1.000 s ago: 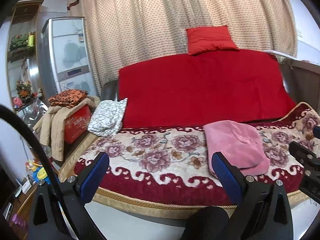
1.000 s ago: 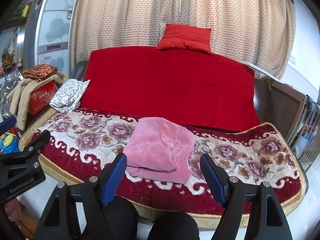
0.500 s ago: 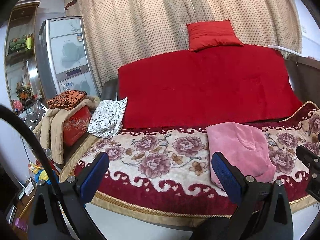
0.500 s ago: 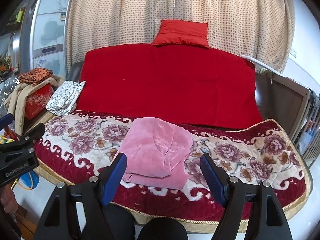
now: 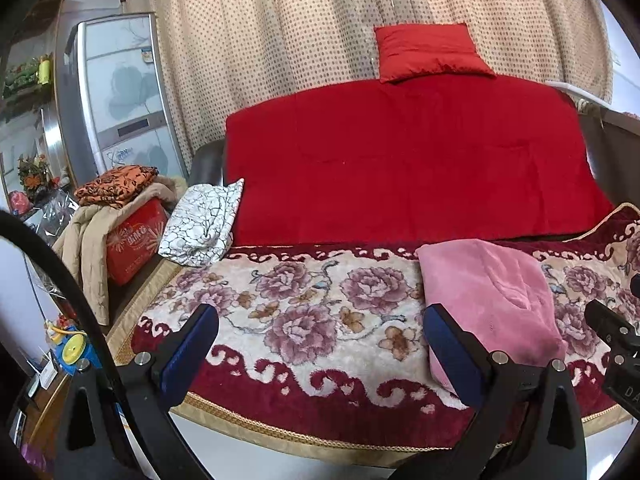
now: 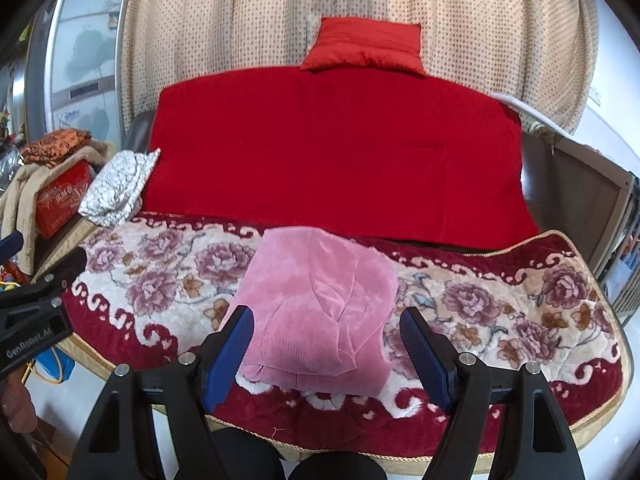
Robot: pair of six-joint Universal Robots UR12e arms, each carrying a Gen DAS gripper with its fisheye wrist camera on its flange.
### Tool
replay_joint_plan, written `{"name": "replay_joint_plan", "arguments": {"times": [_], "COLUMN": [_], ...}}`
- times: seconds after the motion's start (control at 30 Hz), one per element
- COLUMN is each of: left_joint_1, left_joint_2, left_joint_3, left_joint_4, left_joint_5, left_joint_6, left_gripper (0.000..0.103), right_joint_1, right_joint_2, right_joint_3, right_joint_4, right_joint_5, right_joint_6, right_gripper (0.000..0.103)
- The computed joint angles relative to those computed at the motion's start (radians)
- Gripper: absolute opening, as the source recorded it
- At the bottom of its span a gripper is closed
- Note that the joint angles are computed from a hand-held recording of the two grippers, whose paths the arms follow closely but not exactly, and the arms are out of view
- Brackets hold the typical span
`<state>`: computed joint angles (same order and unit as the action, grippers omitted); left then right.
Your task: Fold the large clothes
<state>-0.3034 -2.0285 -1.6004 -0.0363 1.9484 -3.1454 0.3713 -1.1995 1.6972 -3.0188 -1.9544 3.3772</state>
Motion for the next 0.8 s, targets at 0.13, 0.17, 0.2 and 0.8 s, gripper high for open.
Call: {"name": "replay_joint_plan", "arguments": {"times": [0.13, 0.17, 0.2, 0.8], "left_joint_1": [0.006, 0.007, 0.009, 0.004], "left_joint_2": [-0.020, -0.024, -0.028, -0.082], "left_joint_3": [0.025, 0.030, 0.035, 0.111], "left_joint_4": [-0.023, -0.028, -0.033, -0.096], "left_joint_5": [-0.008, -0.011, -0.016, -0.028], "left_joint_6": [0.003, 0.001, -0.001, 0.006], "left_gripper": [0.102, 0.102, 0.102, 0.102], "right_joint_1": [-0.005, -0.006, -0.006, -0.029], "right_joint_2": [0.020, 0.024, 0.030, 0.080], "right_joint_3": [-0.022, -0.027, -0.034, -0.086], "right_joint_4": [0.015, 0.016, 0.017, 0.062], "right_joint_5": [0.016, 0.016, 0.018, 0.068], "right_joint_6": [0.018, 0.018, 0.016, 0.030], "right_gripper": [0.079, 0.079, 0.079, 0.079]}}
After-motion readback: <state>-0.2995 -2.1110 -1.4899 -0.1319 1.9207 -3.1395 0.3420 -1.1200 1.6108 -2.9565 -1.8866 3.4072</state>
